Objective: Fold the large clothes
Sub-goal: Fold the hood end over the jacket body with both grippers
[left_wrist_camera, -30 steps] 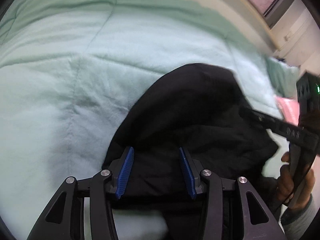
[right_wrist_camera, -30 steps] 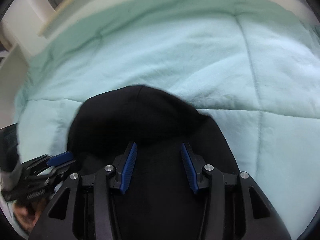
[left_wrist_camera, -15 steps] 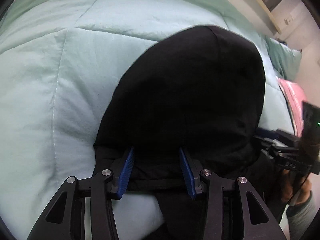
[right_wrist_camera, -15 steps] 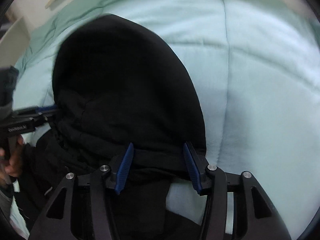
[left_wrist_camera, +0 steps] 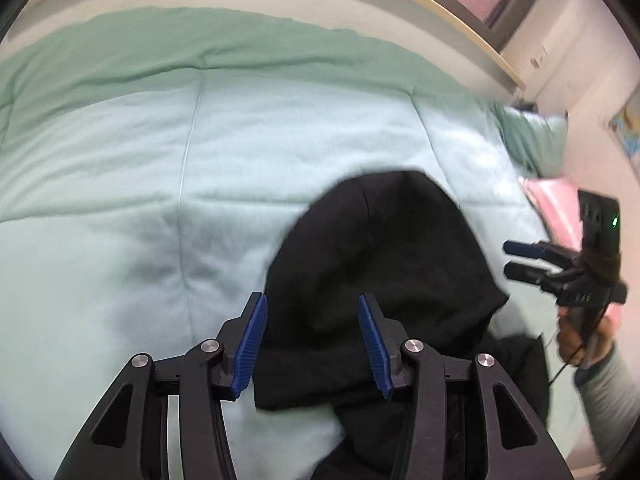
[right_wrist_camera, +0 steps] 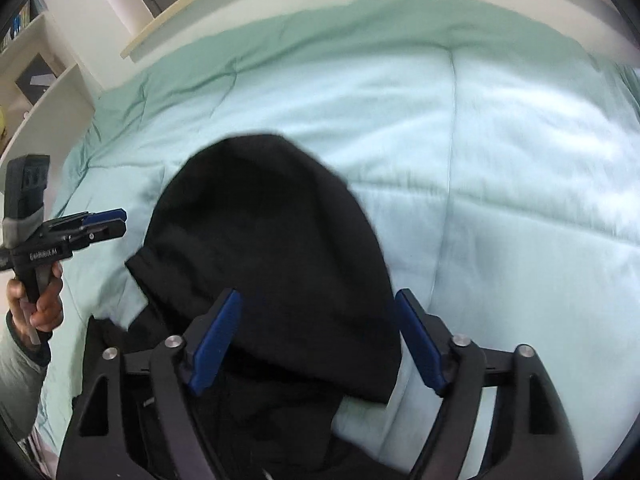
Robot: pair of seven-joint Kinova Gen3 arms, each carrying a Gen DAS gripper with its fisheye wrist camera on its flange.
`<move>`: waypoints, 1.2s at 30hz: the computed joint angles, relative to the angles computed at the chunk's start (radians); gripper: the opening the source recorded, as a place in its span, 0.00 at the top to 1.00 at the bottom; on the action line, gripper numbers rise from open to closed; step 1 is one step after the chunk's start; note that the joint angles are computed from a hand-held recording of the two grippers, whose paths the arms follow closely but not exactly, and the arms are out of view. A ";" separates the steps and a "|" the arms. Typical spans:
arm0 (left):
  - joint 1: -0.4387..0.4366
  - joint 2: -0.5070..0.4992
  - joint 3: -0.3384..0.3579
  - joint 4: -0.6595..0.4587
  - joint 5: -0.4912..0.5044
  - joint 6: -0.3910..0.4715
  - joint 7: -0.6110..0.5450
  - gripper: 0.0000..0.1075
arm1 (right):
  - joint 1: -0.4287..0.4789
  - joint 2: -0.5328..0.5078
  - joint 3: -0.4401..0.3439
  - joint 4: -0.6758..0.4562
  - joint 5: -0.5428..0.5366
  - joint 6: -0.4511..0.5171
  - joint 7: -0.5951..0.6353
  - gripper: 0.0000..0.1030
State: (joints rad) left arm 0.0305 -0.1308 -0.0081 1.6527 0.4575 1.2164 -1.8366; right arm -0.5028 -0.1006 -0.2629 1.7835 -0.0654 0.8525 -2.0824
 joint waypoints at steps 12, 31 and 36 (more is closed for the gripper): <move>-0.130 0.262 0.080 -0.038 0.217 0.057 -0.215 0.54 | 0.104 0.226 0.081 -0.100 -0.270 0.000 0.380 0.21; -0.020 -0.104 -0.043 -0.010 0.241 0.231 -0.339 0.83 | 0.001 -0.029 -0.103 -0.095 -0.091 0.051 0.276 0.78; 0.030 -0.282 -0.048 -0.031 0.217 0.335 -0.233 0.83 | 0.056 -0.183 -0.309 -0.122 0.001 0.151 0.073 0.78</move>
